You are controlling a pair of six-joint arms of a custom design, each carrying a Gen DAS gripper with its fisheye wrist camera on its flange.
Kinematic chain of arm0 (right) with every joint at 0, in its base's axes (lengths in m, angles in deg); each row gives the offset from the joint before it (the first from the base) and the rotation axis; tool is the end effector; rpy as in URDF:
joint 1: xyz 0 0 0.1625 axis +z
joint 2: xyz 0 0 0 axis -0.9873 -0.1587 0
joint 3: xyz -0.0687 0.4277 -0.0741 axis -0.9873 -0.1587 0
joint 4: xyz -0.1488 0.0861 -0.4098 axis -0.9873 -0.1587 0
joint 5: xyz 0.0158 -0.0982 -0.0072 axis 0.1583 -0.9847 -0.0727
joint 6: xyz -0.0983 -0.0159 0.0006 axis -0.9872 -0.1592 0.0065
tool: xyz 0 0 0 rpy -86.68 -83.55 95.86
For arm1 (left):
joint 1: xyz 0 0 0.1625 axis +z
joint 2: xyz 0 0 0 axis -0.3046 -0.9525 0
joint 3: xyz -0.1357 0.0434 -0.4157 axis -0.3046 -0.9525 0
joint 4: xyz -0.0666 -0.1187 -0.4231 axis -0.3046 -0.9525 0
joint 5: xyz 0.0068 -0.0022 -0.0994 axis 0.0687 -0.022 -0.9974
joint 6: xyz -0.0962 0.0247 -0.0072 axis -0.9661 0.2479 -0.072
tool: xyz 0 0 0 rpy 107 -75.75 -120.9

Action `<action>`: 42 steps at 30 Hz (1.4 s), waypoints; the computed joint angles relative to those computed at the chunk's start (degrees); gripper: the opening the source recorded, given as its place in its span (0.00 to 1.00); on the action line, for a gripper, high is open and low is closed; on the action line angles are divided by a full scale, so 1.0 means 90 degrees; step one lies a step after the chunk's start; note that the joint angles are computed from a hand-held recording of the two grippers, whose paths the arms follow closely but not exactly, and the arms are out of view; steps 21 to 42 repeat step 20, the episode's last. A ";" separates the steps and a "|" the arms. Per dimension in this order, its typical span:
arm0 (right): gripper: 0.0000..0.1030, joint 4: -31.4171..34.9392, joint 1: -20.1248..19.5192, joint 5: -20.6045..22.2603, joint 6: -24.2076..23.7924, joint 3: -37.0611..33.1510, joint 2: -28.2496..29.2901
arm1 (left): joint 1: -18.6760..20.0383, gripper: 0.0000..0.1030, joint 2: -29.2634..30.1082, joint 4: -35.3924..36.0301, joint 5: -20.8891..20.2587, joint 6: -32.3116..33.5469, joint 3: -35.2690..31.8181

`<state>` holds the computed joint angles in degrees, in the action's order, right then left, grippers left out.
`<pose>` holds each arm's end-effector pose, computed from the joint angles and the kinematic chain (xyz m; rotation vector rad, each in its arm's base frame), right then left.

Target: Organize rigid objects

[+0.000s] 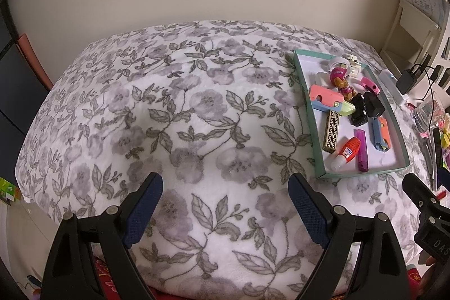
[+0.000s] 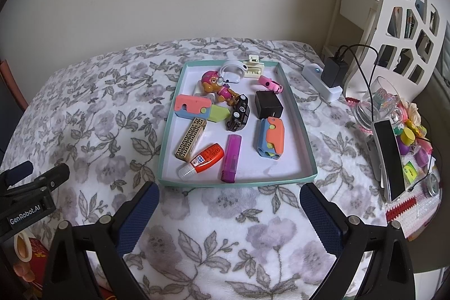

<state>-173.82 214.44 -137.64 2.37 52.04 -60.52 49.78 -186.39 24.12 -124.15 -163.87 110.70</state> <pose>0.4235 -0.3593 0.0588 0.5705 -2.3130 0.6210 -0.1088 -0.3187 0.3696 -0.1490 2.1154 -0.7426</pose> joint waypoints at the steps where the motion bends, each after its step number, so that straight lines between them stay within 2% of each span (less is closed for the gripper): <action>1: 0.99 -0.0004 -0.0007 0.0001 -0.0013 0.0001 -0.0004 | 0.0000 0.88 -0.0001 -0.0001 0.0000 0.0006 -0.0003; 13: 0.99 0.0007 -0.0014 -0.0011 -0.0071 0.0001 0.0004 | -0.0049 0.88 -0.0108 -0.0220 -0.0038 0.0216 0.0090; 16: 0.99 -0.0004 -0.0021 -0.0008 -0.0094 0.0002 0.0003 | -0.0146 0.88 -0.0043 -0.0015 0.0049 0.0105 0.0048; 42: 0.99 0.0006 -0.0019 -0.0010 -0.0090 -0.0002 0.0006 | -0.0163 0.88 -0.0004 -0.0006 0.0049 0.0129 0.0020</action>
